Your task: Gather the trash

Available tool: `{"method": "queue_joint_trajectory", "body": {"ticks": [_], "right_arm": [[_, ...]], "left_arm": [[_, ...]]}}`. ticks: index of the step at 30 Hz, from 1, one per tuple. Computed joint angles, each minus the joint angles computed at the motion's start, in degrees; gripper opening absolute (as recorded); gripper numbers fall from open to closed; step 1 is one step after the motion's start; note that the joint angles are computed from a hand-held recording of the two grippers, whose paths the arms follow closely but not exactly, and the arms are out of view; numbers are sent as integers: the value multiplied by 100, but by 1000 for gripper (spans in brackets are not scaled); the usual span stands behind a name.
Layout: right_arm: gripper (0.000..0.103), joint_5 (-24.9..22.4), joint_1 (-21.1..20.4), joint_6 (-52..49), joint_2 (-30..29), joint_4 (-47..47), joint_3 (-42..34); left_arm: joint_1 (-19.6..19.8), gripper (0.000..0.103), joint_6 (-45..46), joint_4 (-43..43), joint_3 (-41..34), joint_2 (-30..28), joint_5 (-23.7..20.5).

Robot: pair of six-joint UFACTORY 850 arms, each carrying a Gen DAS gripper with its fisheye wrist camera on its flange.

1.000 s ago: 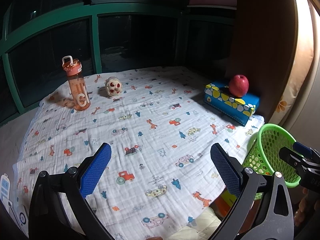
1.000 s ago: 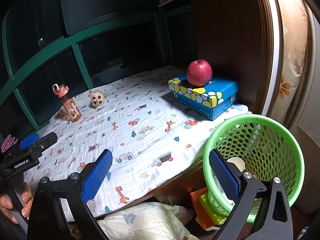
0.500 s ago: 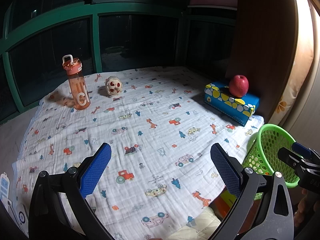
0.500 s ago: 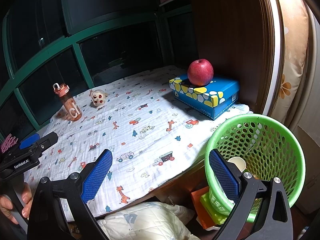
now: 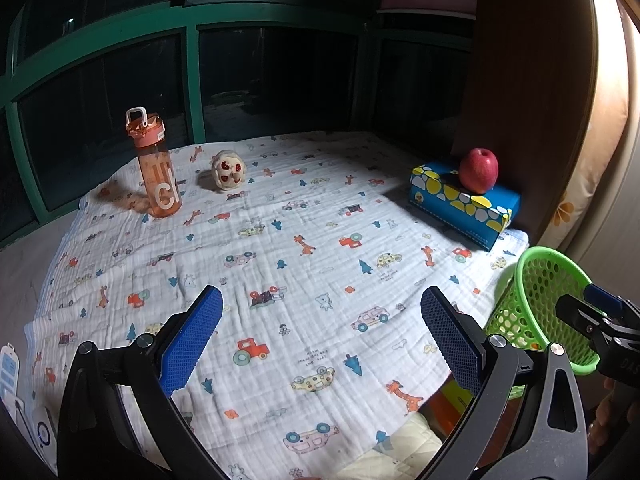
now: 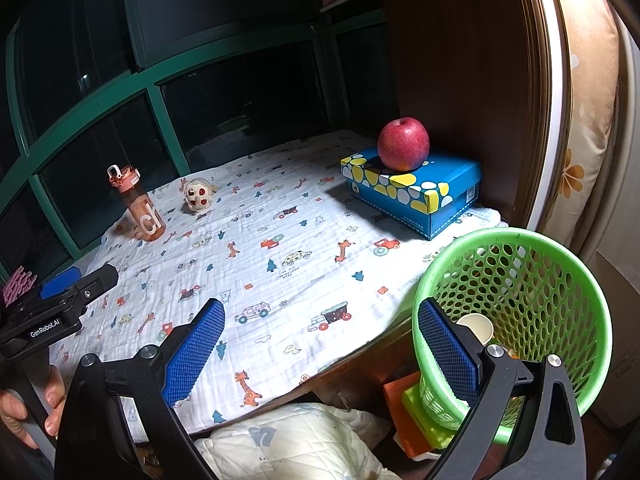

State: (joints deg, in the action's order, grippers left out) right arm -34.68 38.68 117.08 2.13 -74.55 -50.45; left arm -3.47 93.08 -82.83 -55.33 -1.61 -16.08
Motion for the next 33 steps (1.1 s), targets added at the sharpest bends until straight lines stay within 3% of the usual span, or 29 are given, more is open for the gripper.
{"method": "queue_joint_trajectory", "body": {"ticks": [33], "right_arm": [[94, 253, -74, -89, -147, -21, -86]], "left_arm": [[-19, 98, 12, -106, 115, 44, 76]]}}
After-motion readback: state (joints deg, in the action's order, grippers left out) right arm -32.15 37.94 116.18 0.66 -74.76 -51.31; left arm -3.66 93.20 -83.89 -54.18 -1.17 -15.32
